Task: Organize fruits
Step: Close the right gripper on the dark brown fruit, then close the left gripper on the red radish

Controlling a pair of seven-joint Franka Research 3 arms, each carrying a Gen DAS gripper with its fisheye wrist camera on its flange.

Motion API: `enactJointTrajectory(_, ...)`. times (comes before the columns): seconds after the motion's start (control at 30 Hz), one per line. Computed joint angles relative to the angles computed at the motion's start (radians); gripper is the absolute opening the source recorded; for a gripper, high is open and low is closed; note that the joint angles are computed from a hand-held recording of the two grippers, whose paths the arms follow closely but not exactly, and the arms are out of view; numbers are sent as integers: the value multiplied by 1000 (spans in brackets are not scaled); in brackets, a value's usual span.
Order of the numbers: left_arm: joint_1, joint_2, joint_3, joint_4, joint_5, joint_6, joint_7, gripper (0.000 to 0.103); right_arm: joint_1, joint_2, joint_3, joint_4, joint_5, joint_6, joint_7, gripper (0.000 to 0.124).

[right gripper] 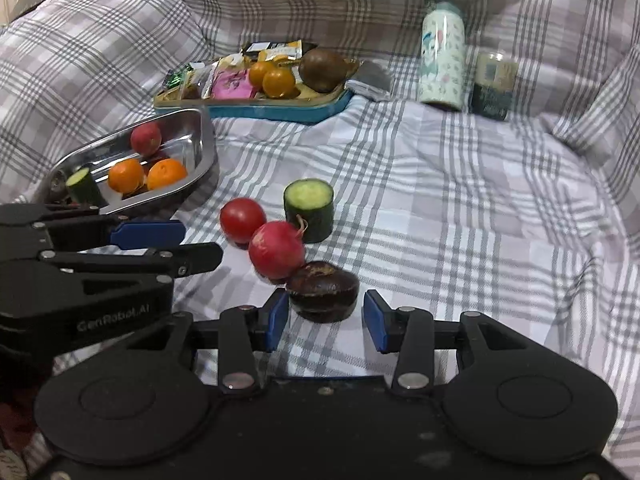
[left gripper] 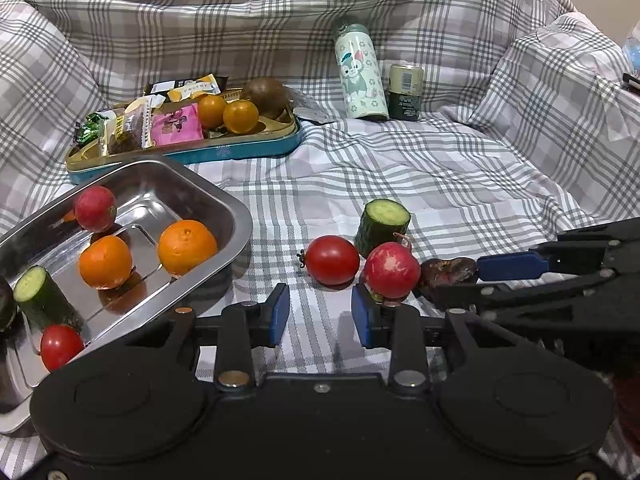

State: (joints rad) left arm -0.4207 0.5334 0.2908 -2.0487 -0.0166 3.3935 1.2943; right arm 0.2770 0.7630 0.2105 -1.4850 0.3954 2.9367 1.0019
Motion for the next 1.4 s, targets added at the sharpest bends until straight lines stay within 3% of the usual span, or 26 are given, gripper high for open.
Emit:
enactJointTrajectory(0.33,10,-3,-19,-4,2,14,25,43,52,48,-105,77,11,63,276,44)
enactJointTrajectory(0.4,9,-3,-20,-4,2,15,32,43,95,50,-171,75,-10,92,363,44)
enactJointTrajectory(0.47,8,-3,-20,-4,1,15,38,43,163,62,-283,88,-41,76,488,44)
enactJointTrajectory(0.53,13,-3,-26,-4,0,17,41,43,184,73,-328,99,-59,61,569,45)
enactJointTrajectory(0.6,23,-4,-37,-4,3,22,44,43,157,69,-303,93,-63,71,595,45)
enactJointTrajectory(0.7,43,-6,-60,-6,10,29,47,43,69,63,-185,87,-69,95,552,45)
enactJointTrajectory(0.77,66,-9,-84,-8,22,37,49,43,53,64,-157,89,-84,96,529,46)
enactJointTrajectory(1.03,112,-11,-139,-14,41,58,62,43,94,97,-200,146,-148,1,560,47)
enactJointTrajectory(1.4,104,-8,-135,-3,29,36,44,43,142,142,-264,210,-239,-44,642,50)
